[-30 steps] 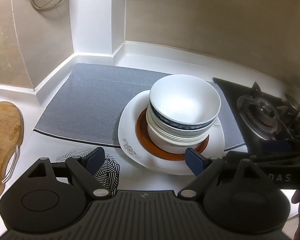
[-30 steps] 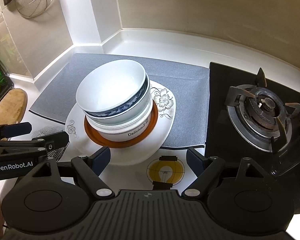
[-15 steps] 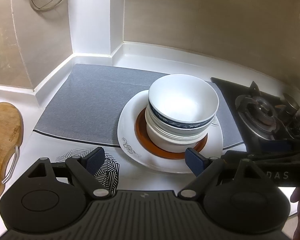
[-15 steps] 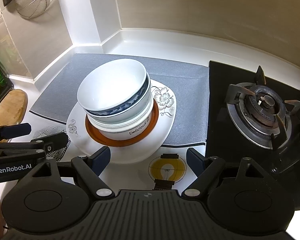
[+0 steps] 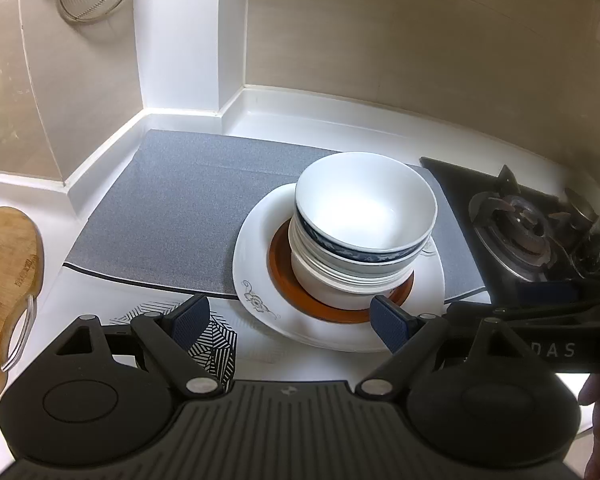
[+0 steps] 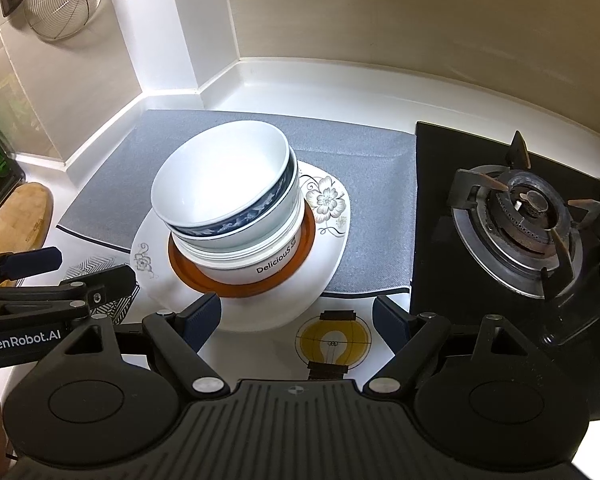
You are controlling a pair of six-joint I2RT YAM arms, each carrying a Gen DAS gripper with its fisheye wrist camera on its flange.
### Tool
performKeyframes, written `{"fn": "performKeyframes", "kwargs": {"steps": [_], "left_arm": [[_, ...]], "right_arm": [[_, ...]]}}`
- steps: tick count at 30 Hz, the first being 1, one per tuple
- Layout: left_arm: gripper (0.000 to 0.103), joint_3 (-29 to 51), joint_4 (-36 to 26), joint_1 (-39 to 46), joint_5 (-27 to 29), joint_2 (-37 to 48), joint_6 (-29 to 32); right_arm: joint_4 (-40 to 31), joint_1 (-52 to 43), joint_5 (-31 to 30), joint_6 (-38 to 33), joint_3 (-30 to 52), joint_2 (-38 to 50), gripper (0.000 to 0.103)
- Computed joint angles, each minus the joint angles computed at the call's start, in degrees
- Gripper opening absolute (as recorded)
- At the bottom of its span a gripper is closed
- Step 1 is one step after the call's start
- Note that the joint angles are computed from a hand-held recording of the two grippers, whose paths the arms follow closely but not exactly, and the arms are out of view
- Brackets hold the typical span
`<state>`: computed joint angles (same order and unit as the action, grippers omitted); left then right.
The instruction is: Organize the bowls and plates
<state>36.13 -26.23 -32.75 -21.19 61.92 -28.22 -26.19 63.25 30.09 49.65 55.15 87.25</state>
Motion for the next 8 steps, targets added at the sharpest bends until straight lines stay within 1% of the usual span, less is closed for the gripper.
{"fn": "performKeyframes", "kwargs": {"steps": [8], "left_arm": [[0.091, -0.5, 2.3, 1.0, 1.4, 0.2, 1.3]], "right_arm": [[0.1, -0.7, -0.2, -0.5, 0.4, 0.3, 0.085]]}}
